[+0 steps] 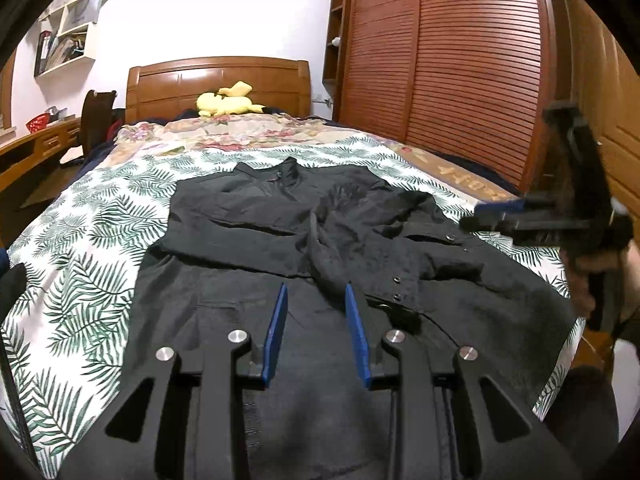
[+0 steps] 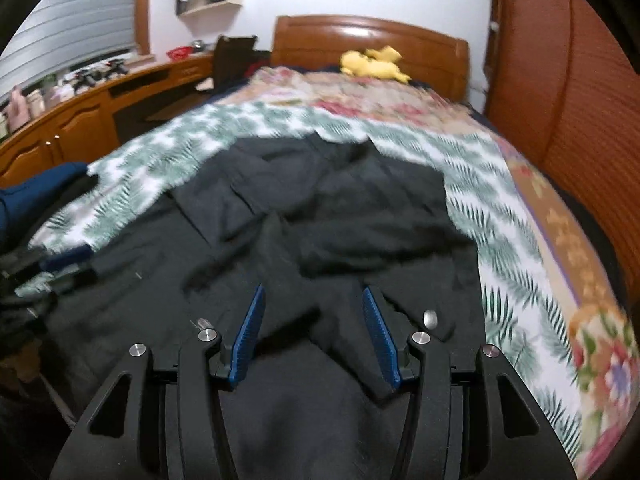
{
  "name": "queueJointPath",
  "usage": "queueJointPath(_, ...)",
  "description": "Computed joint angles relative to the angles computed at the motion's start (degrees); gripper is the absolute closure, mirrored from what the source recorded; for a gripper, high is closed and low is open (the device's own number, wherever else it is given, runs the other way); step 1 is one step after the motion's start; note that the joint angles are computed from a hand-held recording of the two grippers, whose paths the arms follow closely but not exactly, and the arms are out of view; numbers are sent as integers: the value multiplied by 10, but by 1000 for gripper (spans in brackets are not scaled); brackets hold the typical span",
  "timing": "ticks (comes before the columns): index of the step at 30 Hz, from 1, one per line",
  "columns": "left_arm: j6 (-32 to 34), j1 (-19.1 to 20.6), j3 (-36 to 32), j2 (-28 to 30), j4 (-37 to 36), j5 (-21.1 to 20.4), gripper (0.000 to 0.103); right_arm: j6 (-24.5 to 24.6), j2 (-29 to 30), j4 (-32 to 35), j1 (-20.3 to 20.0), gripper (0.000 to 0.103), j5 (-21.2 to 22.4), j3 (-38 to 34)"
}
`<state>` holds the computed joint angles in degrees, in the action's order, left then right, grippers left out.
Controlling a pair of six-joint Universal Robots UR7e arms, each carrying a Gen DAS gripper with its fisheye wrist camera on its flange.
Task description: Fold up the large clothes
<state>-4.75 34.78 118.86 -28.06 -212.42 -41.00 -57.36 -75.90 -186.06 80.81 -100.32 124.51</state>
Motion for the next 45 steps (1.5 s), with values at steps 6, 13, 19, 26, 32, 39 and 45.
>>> queueJointPath(6,-13,8,-26,17,35,-13,75,0,19,-28,-49,52,21,11)
queueJointPath(13,-17,12,-60,41,73,-25,74,5,22,-29,-79,52,58,24)
queueJointPath(19,-33,21,-103,61,131,-47,71,12,-13,-8,-91,52,70,39)
queueJointPath(26,-82,36,-142,74,197,-70,71,10,-39,-6,-108,52,79,54)
queueJointPath(32,-99,40,-146,75,210,-73,71,6,-36,-12,-112,51,67,54)
queueJointPath(39,-83,42,-141,67,202,-86,103,9,-32,-19,-105,52,75,57)
queueJointPath(45,-50,26,-94,34,132,-46,103,9,-22,-20,-92,51,79,57)
